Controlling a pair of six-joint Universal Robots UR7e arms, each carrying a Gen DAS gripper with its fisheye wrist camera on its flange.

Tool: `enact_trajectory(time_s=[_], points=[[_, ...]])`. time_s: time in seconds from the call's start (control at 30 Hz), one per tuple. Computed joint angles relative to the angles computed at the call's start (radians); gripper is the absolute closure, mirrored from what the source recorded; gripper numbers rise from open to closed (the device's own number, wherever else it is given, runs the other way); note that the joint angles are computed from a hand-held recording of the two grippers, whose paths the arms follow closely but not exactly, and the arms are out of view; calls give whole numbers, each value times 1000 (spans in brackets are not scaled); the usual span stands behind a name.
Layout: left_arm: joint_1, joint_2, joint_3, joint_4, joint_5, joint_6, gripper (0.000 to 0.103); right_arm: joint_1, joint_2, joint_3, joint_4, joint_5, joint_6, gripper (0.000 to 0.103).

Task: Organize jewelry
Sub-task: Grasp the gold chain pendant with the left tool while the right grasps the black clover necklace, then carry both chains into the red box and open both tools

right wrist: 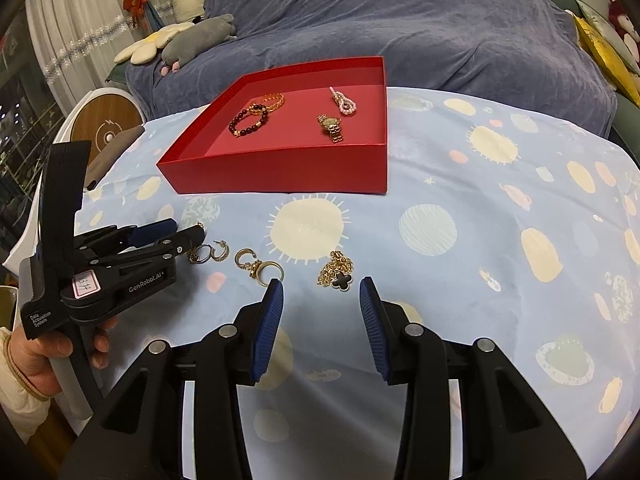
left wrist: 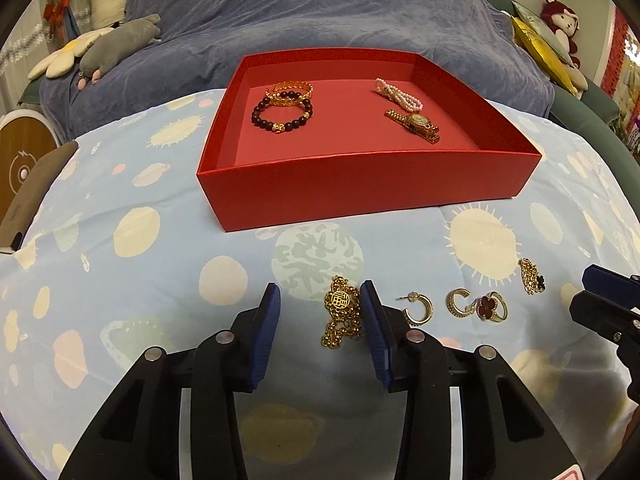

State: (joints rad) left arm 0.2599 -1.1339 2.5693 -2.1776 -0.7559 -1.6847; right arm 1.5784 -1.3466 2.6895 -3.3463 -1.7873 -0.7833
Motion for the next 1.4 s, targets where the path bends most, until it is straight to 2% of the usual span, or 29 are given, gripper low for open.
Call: enact_trajectory(time_s=[0.07,0.23,0.4,0.67,0.8,1.03,1.1,1.4], points=[[-1,10,-8,24,3,-6,69,0,3,-2,0,-3,4,65],[-7,-6,5,19,4,-8,96,-2,15,-9,3,-9,10,65],[-17,-43,24,10,-4,-15,96,1,43,-14,-17,-18,7,65],[-76,-179,46,142,-3,-114,96,15,112,-34,-78,-39,5,65],[-99,-210,52,172,-12,-142,96,24,170,-46,-128,-61,-7,65],[-116,-237,64,179,-22,-149,96,27,243,-51,-214,-90,-39,80],[-125,-252,71,185,-26,-161,96,26,244,-51,-216,-90,-40,90],[-162,-313,69,253,-17,-212,96,34,178,-49,-166,-55,-19,90]])
